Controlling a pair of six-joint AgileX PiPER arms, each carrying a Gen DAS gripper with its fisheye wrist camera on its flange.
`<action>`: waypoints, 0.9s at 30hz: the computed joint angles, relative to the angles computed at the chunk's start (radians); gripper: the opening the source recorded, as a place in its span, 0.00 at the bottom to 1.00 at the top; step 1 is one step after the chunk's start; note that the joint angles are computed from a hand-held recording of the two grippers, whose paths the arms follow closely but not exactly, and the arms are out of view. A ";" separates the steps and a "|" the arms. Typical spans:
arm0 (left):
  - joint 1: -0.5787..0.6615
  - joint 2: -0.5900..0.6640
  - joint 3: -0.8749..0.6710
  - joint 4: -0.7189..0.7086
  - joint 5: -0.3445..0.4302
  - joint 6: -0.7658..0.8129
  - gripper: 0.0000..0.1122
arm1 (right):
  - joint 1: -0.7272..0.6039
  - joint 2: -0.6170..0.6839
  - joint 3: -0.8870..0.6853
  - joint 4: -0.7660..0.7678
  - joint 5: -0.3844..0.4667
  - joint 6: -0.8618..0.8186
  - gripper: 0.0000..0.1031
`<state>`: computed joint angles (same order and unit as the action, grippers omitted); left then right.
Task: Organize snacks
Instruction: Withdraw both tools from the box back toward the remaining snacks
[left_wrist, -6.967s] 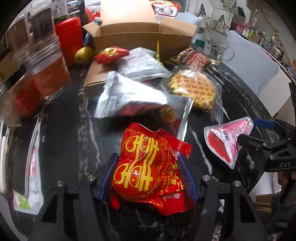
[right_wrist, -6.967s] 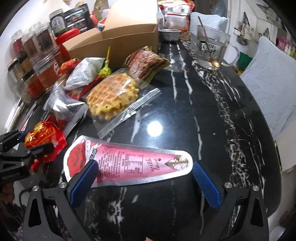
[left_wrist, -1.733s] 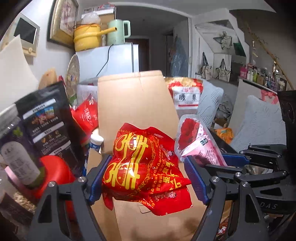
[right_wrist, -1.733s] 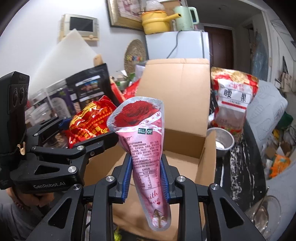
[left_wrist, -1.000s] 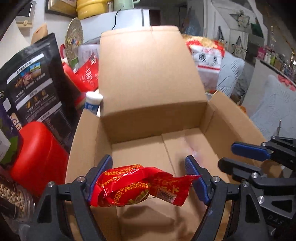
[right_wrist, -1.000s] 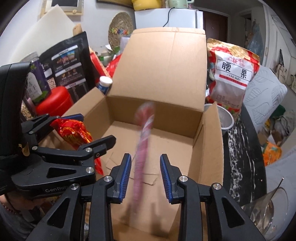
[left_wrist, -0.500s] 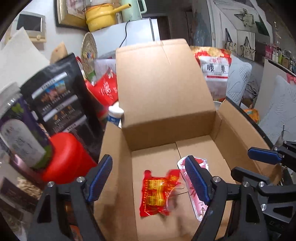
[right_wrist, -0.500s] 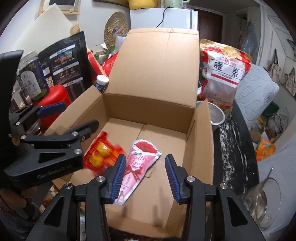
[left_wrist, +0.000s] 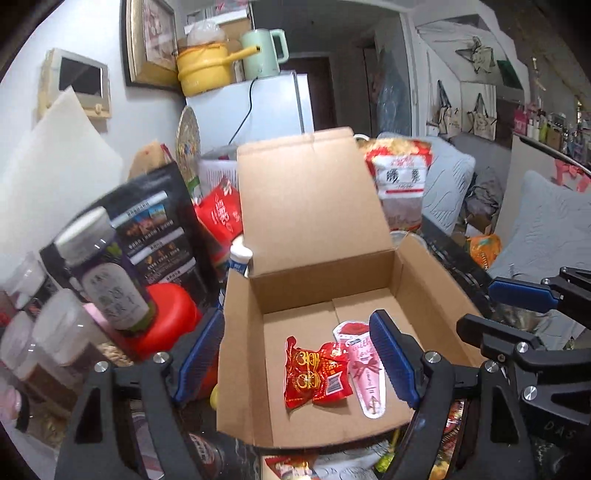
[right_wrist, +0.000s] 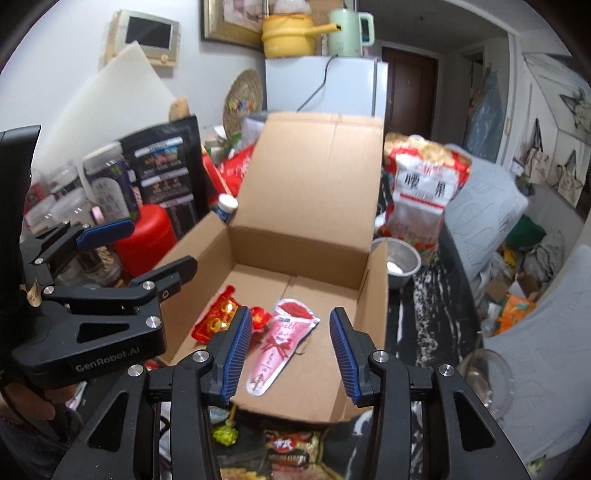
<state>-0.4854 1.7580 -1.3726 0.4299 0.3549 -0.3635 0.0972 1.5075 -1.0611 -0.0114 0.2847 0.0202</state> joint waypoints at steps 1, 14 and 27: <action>-0.003 -0.021 0.014 -0.008 -0.001 0.010 0.72 | 0.002 -0.022 0.012 -0.004 0.001 0.004 0.44; -0.032 -0.245 0.173 -0.051 -0.006 0.048 0.72 | 0.060 -0.283 0.180 -0.259 0.002 0.286 0.56; -0.009 -0.458 0.380 -0.366 -0.044 0.355 0.79 | 0.224 -0.483 0.343 -0.654 0.074 0.745 0.65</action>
